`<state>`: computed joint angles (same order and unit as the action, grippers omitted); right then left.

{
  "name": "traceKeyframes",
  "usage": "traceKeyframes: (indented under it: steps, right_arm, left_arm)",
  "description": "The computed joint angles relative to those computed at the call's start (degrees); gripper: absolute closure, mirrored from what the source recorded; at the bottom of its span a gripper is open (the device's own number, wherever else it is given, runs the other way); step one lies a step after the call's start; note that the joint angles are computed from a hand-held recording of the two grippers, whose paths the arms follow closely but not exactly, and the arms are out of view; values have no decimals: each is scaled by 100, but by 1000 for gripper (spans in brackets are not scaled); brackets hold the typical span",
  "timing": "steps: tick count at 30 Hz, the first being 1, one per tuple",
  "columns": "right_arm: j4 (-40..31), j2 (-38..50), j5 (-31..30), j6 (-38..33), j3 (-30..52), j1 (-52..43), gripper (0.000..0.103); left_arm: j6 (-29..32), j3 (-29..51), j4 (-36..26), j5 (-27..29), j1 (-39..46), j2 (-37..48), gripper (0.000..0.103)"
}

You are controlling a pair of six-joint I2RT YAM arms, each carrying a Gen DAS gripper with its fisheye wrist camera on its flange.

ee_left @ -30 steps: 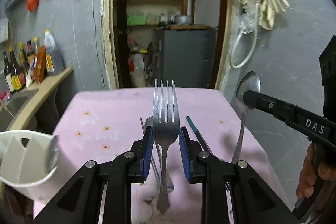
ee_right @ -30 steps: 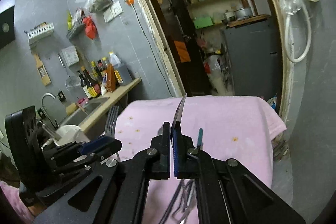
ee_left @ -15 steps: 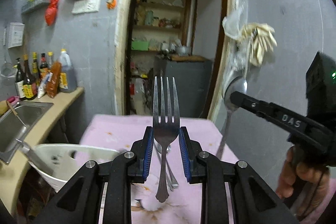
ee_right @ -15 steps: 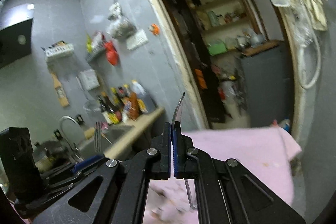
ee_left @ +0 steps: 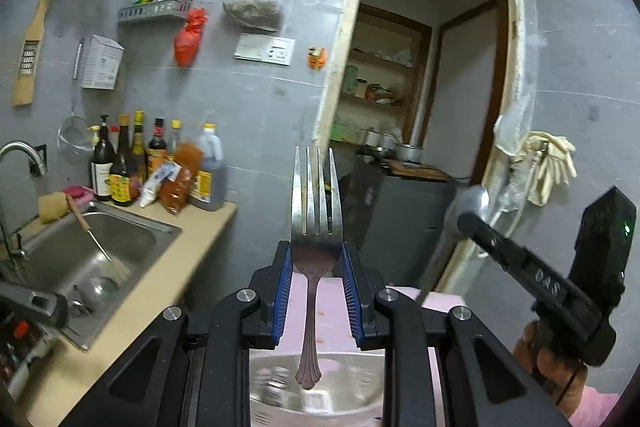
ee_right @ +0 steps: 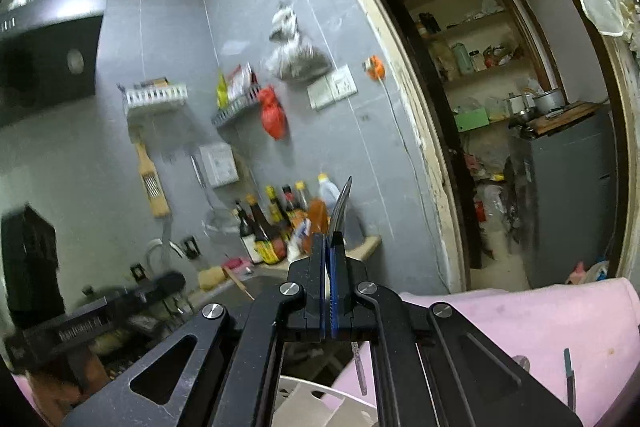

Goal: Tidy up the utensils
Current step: 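Lift the fork and knife into the white caddy and open both tools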

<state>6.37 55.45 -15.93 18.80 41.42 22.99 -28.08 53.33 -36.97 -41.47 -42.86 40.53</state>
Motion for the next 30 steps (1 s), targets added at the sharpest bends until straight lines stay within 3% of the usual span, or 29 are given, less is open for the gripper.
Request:
traceKeyframes:
  steps: [6, 10, 19, 30]
  right_arm:
    - [20, 16, 395, 21, -341, 262, 101]
    - [41, -224, 372, 137, -383, 133, 101]
    - [-128, -453, 92, 242, -160, 5, 101]
    - [-378, -154, 124, 95, -570, 265, 101]
  left_arm:
    - [566, -753, 894, 1893, 1762, -319, 80]
    - [584, -972, 1078, 2231, 1966, -268, 80]
    - [607, -1289, 1197, 2261, 1929, -249, 80]
    - [545, -1383, 1100, 2182, 1743, -129, 80]
